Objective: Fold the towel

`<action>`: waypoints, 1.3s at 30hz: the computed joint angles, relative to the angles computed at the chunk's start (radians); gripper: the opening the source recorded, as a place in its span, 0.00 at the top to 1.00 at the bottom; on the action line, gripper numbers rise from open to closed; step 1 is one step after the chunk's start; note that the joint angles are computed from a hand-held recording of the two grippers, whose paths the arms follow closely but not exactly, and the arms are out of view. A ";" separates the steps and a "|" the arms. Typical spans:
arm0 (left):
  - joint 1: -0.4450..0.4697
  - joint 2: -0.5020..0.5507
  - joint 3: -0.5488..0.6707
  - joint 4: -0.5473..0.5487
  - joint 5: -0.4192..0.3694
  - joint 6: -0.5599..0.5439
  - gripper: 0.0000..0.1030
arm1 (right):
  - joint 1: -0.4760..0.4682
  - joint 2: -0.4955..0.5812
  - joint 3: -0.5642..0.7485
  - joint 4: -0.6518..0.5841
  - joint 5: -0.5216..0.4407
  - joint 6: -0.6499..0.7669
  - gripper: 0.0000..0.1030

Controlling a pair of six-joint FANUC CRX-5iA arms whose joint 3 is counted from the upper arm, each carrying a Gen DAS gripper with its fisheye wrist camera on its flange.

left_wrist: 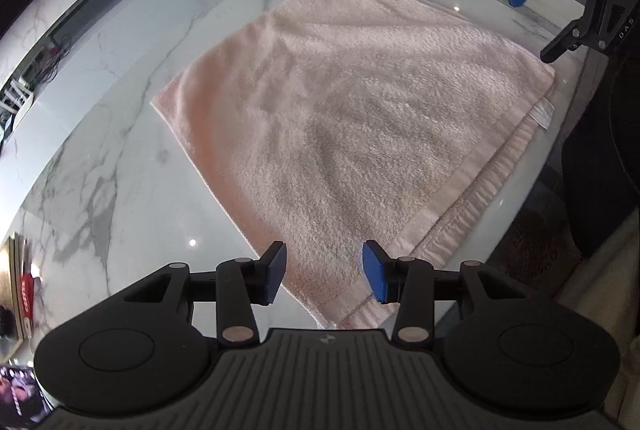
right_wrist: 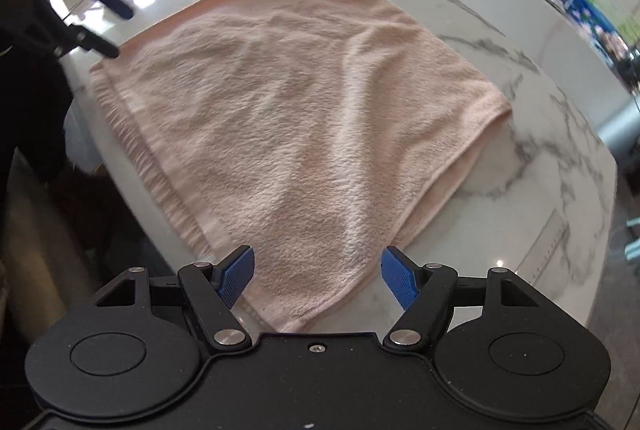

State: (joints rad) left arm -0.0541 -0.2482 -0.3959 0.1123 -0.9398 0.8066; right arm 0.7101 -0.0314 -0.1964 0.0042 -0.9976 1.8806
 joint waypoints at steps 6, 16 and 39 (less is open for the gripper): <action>-0.047 -0.020 -0.018 -0.066 0.009 -0.159 0.60 | 0.063 -0.041 -0.089 0.073 0.015 0.136 0.37; -0.077 -0.044 -0.059 -0.173 0.051 -0.232 0.59 | 0.118 -0.082 -0.221 0.206 0.068 0.246 0.47; -0.076 -0.050 -0.096 -0.178 0.080 -0.375 0.60 | 0.134 -0.086 -0.275 0.289 0.136 0.257 0.47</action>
State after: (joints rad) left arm -0.1298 -0.2986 -0.4922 -0.0654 -0.8602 0.4321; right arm 0.8437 -0.1176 -0.4711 0.2934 -0.8615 2.1380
